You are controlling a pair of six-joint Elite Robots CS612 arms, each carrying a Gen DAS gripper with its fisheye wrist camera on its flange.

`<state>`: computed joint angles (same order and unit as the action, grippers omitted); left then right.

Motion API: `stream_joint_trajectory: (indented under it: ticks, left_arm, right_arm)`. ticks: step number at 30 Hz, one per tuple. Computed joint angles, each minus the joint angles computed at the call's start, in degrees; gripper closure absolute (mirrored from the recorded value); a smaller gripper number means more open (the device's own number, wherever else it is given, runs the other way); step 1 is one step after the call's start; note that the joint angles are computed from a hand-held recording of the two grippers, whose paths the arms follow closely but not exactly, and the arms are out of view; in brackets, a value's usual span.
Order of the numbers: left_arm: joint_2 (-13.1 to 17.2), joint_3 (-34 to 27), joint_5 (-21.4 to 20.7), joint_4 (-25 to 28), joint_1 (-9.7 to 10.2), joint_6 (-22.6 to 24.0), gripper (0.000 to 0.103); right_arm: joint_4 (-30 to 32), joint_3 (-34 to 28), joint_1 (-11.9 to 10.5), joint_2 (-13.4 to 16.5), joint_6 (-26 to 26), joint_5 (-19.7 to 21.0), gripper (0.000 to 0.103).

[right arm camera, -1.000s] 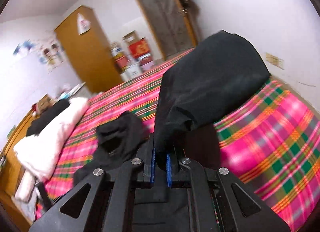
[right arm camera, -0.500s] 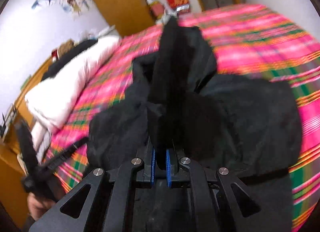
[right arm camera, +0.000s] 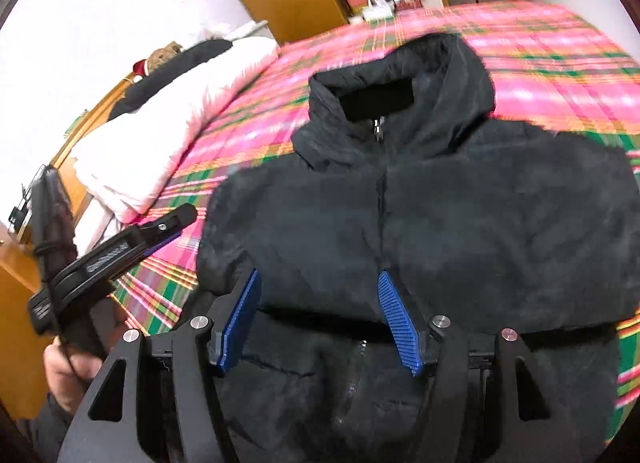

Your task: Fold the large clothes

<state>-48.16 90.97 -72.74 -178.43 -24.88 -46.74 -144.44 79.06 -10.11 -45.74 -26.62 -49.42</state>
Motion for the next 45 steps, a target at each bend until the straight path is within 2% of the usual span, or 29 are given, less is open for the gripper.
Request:
stream_joint_trajectory:
  ticks: [4,6,8,11,14,16,19,21,23,25,28,29,32,33,35,39,43,45]
  left_arm:
    - [0.53,-0.44,-3.31,-2.17,0.29,-0.18,0.047]
    - [1.39,-1.47,-7.63,-2.2,0.69,-0.23,0.045]
    - [2.52,-3.3,-12.38,0.49,1.05,0.17,0.045]
    - [4.1,-5.92,-15.21,4.98,1.06,1.28,0.045]
    - [5.65,-7.89,-17.66,7.48,1.42,-0.56,0.045]
    - [5.88,-7.94,-17.19,7.39,1.37,-1.95,0.045]
    - [4.79,-6.56,-10.82,6.38,0.39,-2.17,0.045]
    - [4.13,-5.45,-6.38,3.27,-0.34,-1.2,0.045]
    - [4.0,-5.0,-4.24,0.09,-0.9,0.74,0.045]
    - [4.17,-5.14,-3.66,-0.99,-1.29,3.01,0.045]
    - [4.85,-6.31,-3.45,0.78,-1.72,5.9,0.045]
    - [5.23,-7.0,-3.65,2.33,-1.7,6.69,0.045]
    - [6.66,-9.92,-3.39,13.47,-1.79,9.34,0.041]
    - [7.08,-10.36,-3.96,14.77,-1.69,9.69,0.041]
    - [7.26,-10.06,-5.06,13.25,-1.32,8.73,0.041]
    - [7.37,-10.25,-5.49,13.34,-1.21,9.04,0.041]
    - [7.78,-10.67,-5.21,13.49,-1.12,9.46,0.041]
    - [7.78,-10.48,-5.23,13.07,-1.16,9.4,0.041]
  right_arm:
    - [-5.56,1.16,-1.61,-0.29,3.75,-2.61,0.042]
    - [-8.02,0.75,-2.62,0.47,7.02,-4.85,0.042]
    - [-9.55,-0.24,-3.3,1.39,11.06,-7.09,0.042]
    - [-12.15,-2.24,-4.79,3.36,16.99,-11.17,0.042]
    - [-10.84,-5.29,-5.32,5.72,19.19,-12.9,0.059]
    - [-8.05,-7.14,-4.99,7.0,17.83,-13.59,0.061]
    - [-6.38,-8.46,-3.98,8.35,14.03,-13.47,0.063]
    - [-6.31,-8.66,-3.42,8.77,12.09,-13.23,0.063]
    - [-5.94,-8.94,-3.17,9.15,11.18,-13.1,0.063]
    - [-5.11,-9.45,-3.2,9.42,11.03,-12.82,0.063]
    - [-2.47,-10.12,-3.27,9.36,8.88,-12.64,0.063]
    - [-1.61,-10.33,-3.2,9.25,7.86,-13.1,0.063]
    - [0.47,-10.57,-2.74,8.67,5.38,-15.58,0.063]
    - [0.68,-10.47,-2.59,8.38,4.97,-16.26,0.063]
    - [-1.42,-9.26,-2.49,7.35,4.77,-16.96,0.063]
    - [-11.1,-7.5,-2.38,6.46,5.48,-16.76,0.063]
    - [-7.6,-12.65,-1.07,9.46,4.23,-19.98,0.063]
    - [-3.02,-16.23,-0.42,11.87,3.35,-21.81,0.063]
